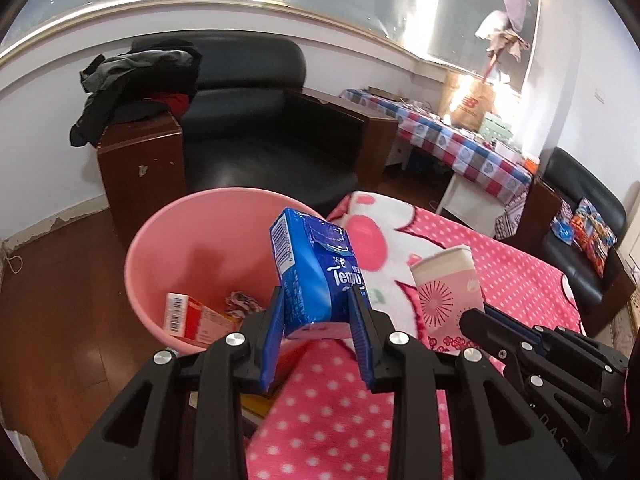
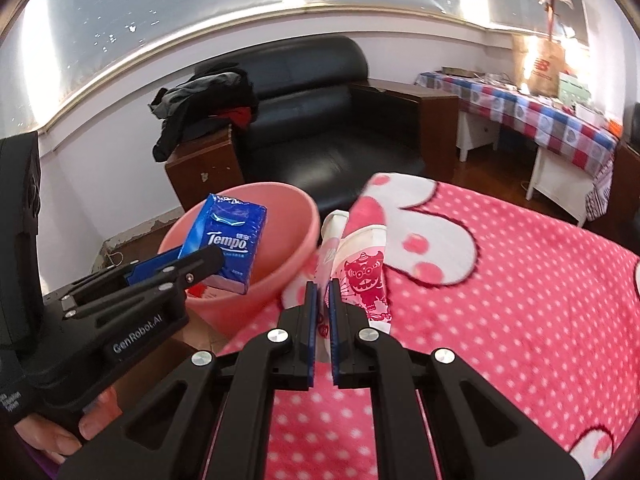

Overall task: Collect trash
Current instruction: 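Carry the tissue pack and paper cup over the pink bucket and open both tools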

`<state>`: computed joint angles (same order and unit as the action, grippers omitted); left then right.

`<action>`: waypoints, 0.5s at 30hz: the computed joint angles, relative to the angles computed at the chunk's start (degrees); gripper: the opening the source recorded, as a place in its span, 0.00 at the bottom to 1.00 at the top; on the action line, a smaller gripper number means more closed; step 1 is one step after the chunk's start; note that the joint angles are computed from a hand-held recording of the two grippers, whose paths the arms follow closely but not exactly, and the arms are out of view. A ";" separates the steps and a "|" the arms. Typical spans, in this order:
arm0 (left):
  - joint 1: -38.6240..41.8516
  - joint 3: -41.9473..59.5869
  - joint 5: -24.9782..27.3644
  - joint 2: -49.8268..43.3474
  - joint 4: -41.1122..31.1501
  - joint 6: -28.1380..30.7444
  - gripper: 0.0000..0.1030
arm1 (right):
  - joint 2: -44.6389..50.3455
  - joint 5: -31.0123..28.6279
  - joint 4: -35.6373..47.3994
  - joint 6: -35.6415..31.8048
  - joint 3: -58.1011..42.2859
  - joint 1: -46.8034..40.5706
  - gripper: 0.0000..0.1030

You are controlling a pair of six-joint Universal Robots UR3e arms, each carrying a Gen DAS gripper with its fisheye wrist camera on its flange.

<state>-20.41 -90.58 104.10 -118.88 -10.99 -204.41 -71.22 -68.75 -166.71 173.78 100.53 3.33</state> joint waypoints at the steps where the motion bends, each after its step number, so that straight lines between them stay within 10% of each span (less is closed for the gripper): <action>1: 0.40 -0.55 -0.03 0.31 0.36 -0.01 0.30 | 0.67 -0.34 0.28 0.08 -1.10 0.65 0.06; 15: 6.82 -7.70 0.11 3.42 4.74 -0.66 0.30 | 13.19 -2.40 7.09 1.05 -21.41 8.43 0.06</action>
